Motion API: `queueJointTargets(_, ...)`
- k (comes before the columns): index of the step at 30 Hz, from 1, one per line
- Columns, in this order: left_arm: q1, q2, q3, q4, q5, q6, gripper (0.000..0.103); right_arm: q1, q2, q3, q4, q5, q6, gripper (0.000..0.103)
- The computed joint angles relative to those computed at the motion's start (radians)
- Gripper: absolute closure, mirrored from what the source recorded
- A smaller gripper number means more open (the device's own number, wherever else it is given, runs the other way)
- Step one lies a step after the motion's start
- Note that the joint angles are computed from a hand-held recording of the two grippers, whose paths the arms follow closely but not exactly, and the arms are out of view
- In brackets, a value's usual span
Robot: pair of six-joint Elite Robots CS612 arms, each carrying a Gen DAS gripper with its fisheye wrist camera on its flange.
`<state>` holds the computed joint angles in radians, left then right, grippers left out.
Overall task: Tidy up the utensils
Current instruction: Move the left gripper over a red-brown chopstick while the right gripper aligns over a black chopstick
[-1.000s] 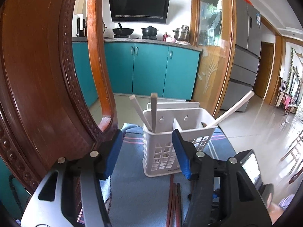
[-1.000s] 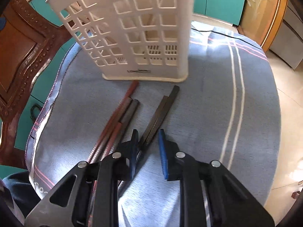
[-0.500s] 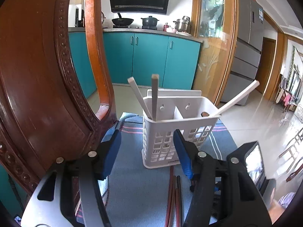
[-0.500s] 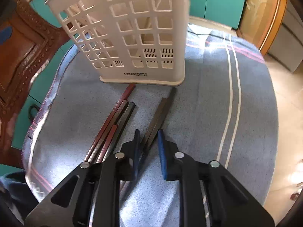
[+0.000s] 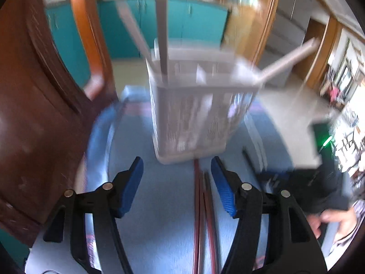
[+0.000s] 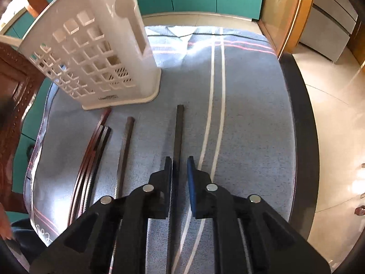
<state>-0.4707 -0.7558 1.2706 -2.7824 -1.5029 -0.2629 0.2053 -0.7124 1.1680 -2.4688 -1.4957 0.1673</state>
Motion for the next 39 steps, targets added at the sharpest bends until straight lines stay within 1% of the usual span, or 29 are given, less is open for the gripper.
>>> queueJointTargets(1, 0.002, 0.011, -0.020, 0.062, -0.018, -0.004, 0.050, -0.002, 0.000, 0.000, -0.006, -0.001, -0.001, 0.088)
queueJointTargets(3, 0.006, 0.029, -0.050, 0.150, -0.052, -0.015, 0.050, -0.001, 0.002, -0.003, -0.011, 0.000, -0.001, 0.085)
queueJointTargets(4, 0.007, 0.040, -0.066, 0.193, -0.066, -0.017, 0.050, -0.001, 0.004, -0.004, -0.011, 0.004, -0.001, 0.081)
queueJointTargets(5, 0.006, 0.047, -0.077, 0.221, -0.072, -0.013, 0.050, 0.000, 0.005, -0.006, -0.009, 0.005, -0.002, 0.079)
queueJointTargets(7, 0.002, 0.057, -0.089, 0.257, -0.079, 0.006, 0.050, 0.004, 0.003, -0.003, -0.006, 0.001, -0.002, 0.079)
queueJointTargets(11, -0.013, 0.065, -0.095, 0.287, -0.068, 0.047, 0.049, 0.007, 0.004, -0.006, 0.003, -0.004, -0.005, 0.079)
queueJointTargets(12, -0.017, 0.065, -0.090, 0.271, -0.059, 0.052, 0.049, 0.008, 0.005, -0.008, 0.005, -0.006, -0.006, 0.078)
queueJointTargets(15, -0.022, 0.066, -0.091, 0.271, -0.041, 0.056, 0.048, 0.006, 0.000, 0.002, 0.001, -0.007, -0.008, 0.075)
queueJointTargets(17, -0.026, 0.066, -0.095, 0.285, 0.009, 0.046, 0.047, 0.005, 0.002, -0.001, 0.002, -0.010, -0.007, 0.074)
queueJointTargets(18, -0.025, 0.067, -0.100, 0.292, 0.010, 0.039, 0.047, 0.005, 0.002, 0.000, 0.003, -0.011, -0.006, 0.074)
queueJointTargets(20, -0.016, 0.069, -0.108, 0.299, -0.021, 0.023, 0.047, 0.004, -0.003, 0.008, 0.002, -0.013, -0.006, 0.074)
queueJointTargets(21, -0.015, 0.070, -0.108, 0.297, -0.018, 0.024, 0.047, 0.004, -0.003, 0.008, 0.003, -0.015, -0.006, 0.074)
queueJointTargets(22, -0.016, 0.069, -0.107, 0.294, -0.014, 0.027, 0.052, 0.003, 0.001, 0.004, 0.006, -0.017, -0.006, 0.074)
queueJointTargets(23, -0.015, 0.070, -0.108, 0.291, -0.024, 0.030, 0.063, 0.003, 0.001, 0.003, 0.008, -0.017, -0.006, 0.074)
queueJointTargets(24, -0.013, 0.070, -0.110, 0.288, -0.050, 0.035, 0.067, 0.004, 0.003, 0.001, 0.009, -0.018, -0.006, 0.074)
queueJointTargets(25, -0.012, 0.067, -0.100, 0.281, -0.053, 0.041, 0.068, 0.004, 0.004, -0.001, 0.010, -0.019, -0.007, 0.074)
queueJointTargets(27, -0.017, 0.068, -0.105, 0.296, -0.051, 0.052, 0.068, 0.005, 0.008, -0.005, 0.011, -0.019, -0.010, 0.074)
queueJointTargets(29, -0.032, 0.069, -0.104, 0.293, 0.000, 0.081, 0.068, 0.007, 0.015, -0.015, 0.016, -0.021, -0.011, 0.074)
queueJointTargets(30, -0.034, 0.071, -0.108, 0.292, 0.003, 0.075, 0.068, 0.007, 0.016, -0.016, 0.017, -0.022, -0.010, 0.073)
queueJointTargets(31, -0.034, 0.073, -0.113, 0.292, -0.002, 0.062, 0.077, 0.008, 0.017, -0.018, 0.018, -0.023, -0.010, 0.073)
queueJointTargets(32, -0.030, 0.074, -0.117, 0.294, -0.018, 0.050, 0.090, 0.008, 0.019, -0.019, 0.019, -0.024, -0.010, 0.073)
queueJointTargets(35, -0.008, 0.069, -0.098, 0.274, -0.066, 0.016, 0.090, 0.008, 0.019, -0.018, 0.019, -0.026, -0.012, 0.073)
queueJointTargets(37, 0.000, 0.064, -0.086, 0.252, -0.080, 0.015, 0.090, 0.008, 0.020, -0.018, 0.017, -0.026, -0.013, 0.073)
queueJointTargets(39, 0.009, 0.047, -0.064, 0.223, -0.119, 0.018, 0.090, 0.009, 0.020, -0.018, 0.017, -0.028, -0.010, 0.073)
